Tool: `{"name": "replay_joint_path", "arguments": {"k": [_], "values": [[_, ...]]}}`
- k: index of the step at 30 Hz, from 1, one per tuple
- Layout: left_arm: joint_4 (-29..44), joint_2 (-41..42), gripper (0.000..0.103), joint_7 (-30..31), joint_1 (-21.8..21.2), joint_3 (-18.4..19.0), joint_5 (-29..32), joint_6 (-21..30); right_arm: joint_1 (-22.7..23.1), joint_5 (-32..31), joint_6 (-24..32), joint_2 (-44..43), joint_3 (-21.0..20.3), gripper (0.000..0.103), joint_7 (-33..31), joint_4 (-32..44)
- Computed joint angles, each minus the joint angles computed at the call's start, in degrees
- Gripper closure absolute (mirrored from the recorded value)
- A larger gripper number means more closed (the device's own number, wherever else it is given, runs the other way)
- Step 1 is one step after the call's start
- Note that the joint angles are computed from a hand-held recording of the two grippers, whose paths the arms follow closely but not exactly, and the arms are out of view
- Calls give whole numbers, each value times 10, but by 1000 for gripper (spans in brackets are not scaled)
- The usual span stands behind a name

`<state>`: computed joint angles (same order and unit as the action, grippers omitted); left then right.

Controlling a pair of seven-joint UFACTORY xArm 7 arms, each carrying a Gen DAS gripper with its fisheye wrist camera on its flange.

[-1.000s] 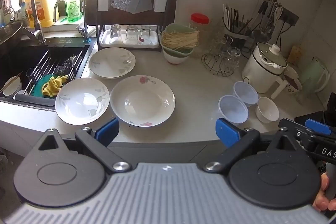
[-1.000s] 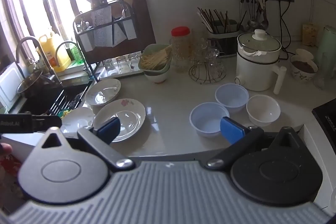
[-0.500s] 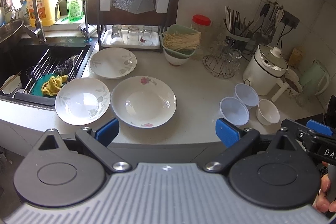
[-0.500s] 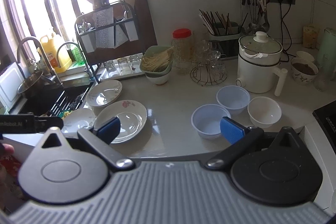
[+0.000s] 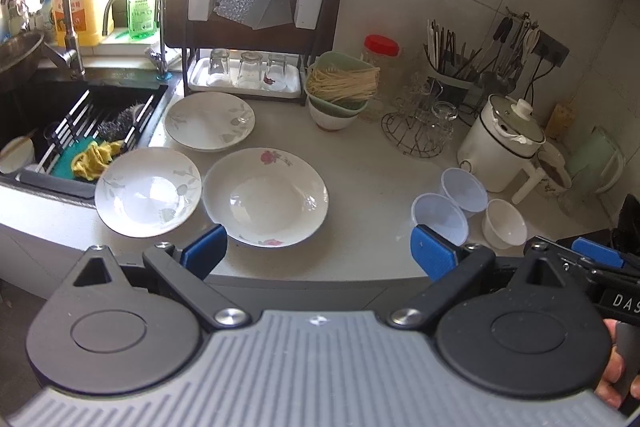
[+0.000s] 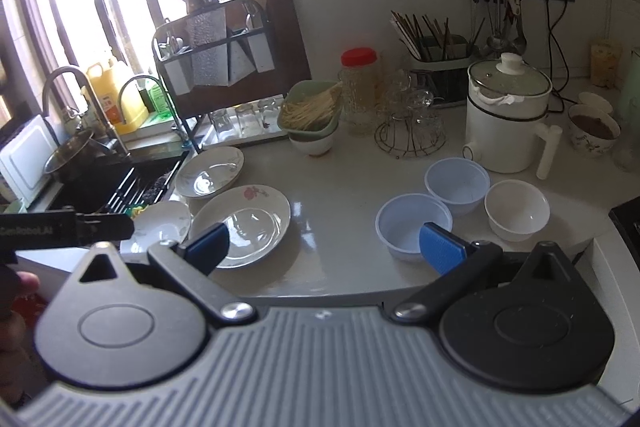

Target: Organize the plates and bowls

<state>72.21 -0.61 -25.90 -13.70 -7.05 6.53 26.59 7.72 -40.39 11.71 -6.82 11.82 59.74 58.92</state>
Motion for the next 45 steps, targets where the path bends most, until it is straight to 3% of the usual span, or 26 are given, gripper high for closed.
{"name": "replay_joint_path", "arguments": {"k": [5, 10, 15, 24, 32, 35, 38, 45], "values": [[-6, 2, 3, -32, 0, 0, 17, -2, 5, 36, -12, 1, -8, 0, -33, -9], [-13, 1, 3, -59, -3, -2, 41, -7, -3, 19, -15, 2, -4, 0, -28, -8], [-19, 4, 3, -65, -4, -2, 27, -14, -7, 20, -27, 1, -6, 0, -39, -15], [-36, -2, 3, -148, -12, -8, 94, -18, -30, 8, -67, -16, 0, 0, -51, -48], [-56, -22, 3, -225, -19, -22, 134, 3, -10, 138, -105, -39, -25, 0, -187, -96], [-66, -33, 3, -253, -19, -28, 161, 13, 20, 206, -105, -39, -49, 0, -253, -105], [-69, -39, 3, -279, -19, -35, 179, 28, 20, 245, -113, -45, -46, 0, -284, -118], [-68, -46, 3, -308, -24, -41, 190, 54, 68, 354, -128, -53, -83, 0, -380, -137]]}}
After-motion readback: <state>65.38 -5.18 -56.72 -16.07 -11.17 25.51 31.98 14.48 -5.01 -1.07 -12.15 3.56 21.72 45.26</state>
